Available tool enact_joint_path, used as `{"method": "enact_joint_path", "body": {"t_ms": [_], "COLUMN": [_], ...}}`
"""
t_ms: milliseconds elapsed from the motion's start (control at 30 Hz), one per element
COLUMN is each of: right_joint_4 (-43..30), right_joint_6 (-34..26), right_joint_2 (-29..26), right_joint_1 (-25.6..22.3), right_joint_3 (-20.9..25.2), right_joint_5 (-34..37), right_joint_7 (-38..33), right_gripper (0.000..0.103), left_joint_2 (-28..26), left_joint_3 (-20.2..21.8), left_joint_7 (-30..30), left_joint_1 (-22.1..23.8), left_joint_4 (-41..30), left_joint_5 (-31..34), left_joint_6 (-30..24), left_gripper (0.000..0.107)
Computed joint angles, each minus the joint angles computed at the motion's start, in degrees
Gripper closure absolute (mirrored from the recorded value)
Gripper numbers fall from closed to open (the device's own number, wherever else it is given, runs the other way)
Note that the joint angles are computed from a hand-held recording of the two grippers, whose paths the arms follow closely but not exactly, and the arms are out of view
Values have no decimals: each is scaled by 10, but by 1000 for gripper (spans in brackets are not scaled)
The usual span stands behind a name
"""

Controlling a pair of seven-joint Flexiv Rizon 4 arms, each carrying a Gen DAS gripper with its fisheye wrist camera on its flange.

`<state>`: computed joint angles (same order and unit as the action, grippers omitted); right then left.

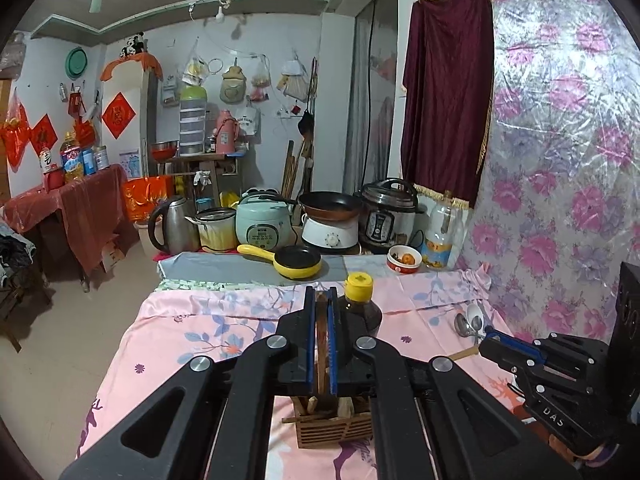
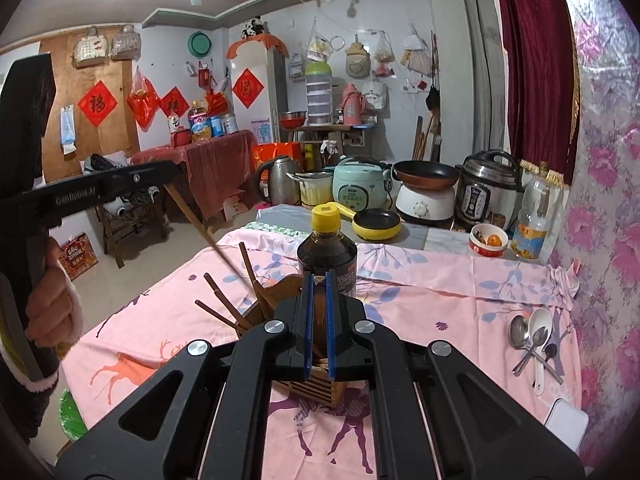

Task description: Organize utensils

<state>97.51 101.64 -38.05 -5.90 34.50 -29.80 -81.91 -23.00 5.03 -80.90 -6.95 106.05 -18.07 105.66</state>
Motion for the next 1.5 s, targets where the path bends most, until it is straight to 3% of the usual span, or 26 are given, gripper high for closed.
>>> {"method": "enact_joint_path", "body": {"t_ms": [100,367,600,700,800,833,900,933,1033,1100,1233,1400,1500], "right_joint_4": [10,25,-3,-21,-67,-87,-116,-132,-121,-96,-46,35,93], "right_joint_6": [8,16,-7,-31,-133,-159,-201,-219,-183,-153,-104,-27,35], "right_joint_2": [11,22,2,-11,-49,-65,-82,-94,-82,-60,-13,43,84], "right_joint_1": [-1,2,7,11,-10,-5,2,-2,-4,-5,-2,0,53], "right_joint_3": [-3,-15,-11,-4,57,59,67,83,79,68,43,19,-53], "right_joint_5": [-1,-15,-15,-5,11,0,28,44,78,94,131,179,193], "right_joint_7": [-1,13,12,-1,-43,-26,-39,-43,-47,-55,-67,-62,-35], "right_gripper": [97,97,97,97,96,96,95,95,92,92,89,74,58], "left_joint_2": [8,-7,-50,-76,-104,-113,-136,-147,-138,-123,-98,-71,-58], "left_joint_3": [-21,-27,33,26,-4,6,67,101,112,128,164,233,265], "left_joint_7": [-5,-20,-30,-32,-33,-33,-33,-40,-48,-55,-43,-1,38], "left_joint_1": [19,25,-23,-17,10,2,-47,-74,-79,-91,-129,-229,-300], "left_joint_4": [11,-5,-54,-72,-81,-87,-99,-100,-81,-55,-7,69,114], "left_joint_5": [7,8,-11,-16,-4,-9,-45,-65,-67,-73,-108,-200,-273], "left_joint_6": [-4,-26,-11,-10,7,2,-18,-20,-22,-5,26,69,94], "left_gripper": [101,101,101,101,100,96,50,44,42,32,25,17,12]}}
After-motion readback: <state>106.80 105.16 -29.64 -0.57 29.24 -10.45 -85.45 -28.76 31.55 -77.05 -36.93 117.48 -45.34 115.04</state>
